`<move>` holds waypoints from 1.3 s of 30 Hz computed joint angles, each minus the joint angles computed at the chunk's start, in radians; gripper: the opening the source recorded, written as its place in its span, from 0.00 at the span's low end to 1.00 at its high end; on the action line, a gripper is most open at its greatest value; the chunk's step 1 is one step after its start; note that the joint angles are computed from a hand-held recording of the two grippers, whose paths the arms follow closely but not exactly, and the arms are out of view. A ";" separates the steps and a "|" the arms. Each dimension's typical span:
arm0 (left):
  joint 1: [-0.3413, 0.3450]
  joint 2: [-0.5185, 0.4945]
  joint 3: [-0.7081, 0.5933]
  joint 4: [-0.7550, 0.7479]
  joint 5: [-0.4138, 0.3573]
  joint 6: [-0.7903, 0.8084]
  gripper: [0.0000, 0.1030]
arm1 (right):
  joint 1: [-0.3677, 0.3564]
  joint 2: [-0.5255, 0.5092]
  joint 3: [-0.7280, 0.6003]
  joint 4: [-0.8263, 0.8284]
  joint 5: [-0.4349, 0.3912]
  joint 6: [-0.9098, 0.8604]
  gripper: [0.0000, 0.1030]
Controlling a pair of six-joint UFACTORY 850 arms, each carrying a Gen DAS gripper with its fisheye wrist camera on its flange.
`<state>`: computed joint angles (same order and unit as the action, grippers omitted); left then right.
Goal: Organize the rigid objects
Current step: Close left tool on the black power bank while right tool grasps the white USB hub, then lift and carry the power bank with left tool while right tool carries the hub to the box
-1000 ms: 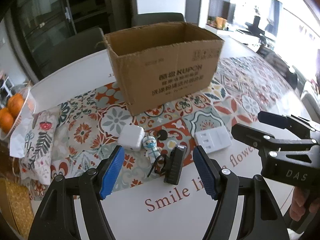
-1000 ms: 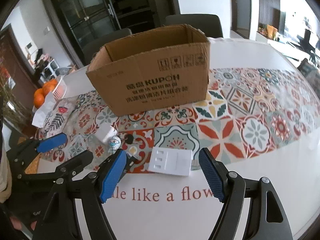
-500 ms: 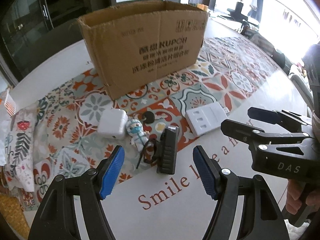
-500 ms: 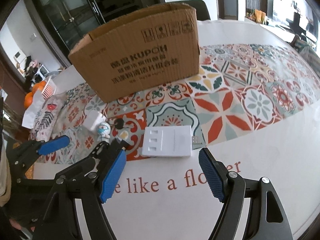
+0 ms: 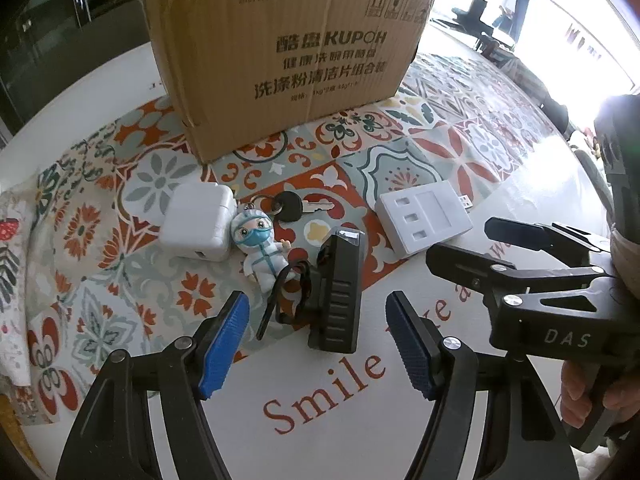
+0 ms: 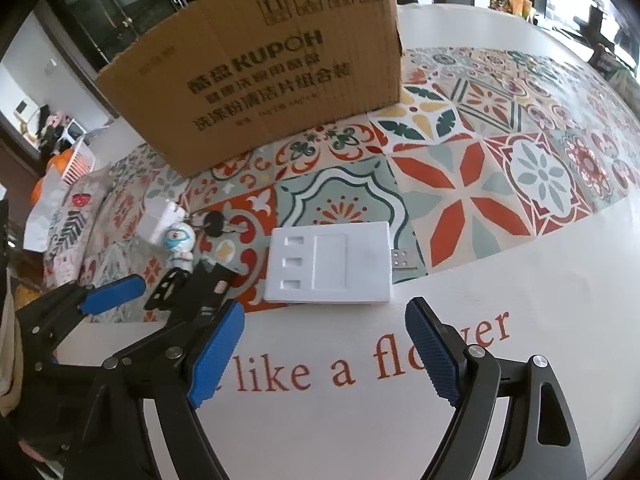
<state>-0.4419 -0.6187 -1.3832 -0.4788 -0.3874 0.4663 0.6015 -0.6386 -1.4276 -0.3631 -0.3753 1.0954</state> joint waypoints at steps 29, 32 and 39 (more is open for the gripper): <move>0.012 -0.040 -0.013 -0.109 0.025 0.017 0.50 | -0.010 -0.089 -0.099 -0.026 -0.051 -0.053 0.75; 0.004 -0.022 0.010 -0.074 0.046 -0.030 0.49 | -0.008 -0.080 -0.081 -0.042 -0.034 -0.041 0.75; -0.007 0.031 0.082 -0.077 0.073 -0.090 0.48 | -0.006 -0.044 -0.033 -0.045 -0.010 -0.046 0.75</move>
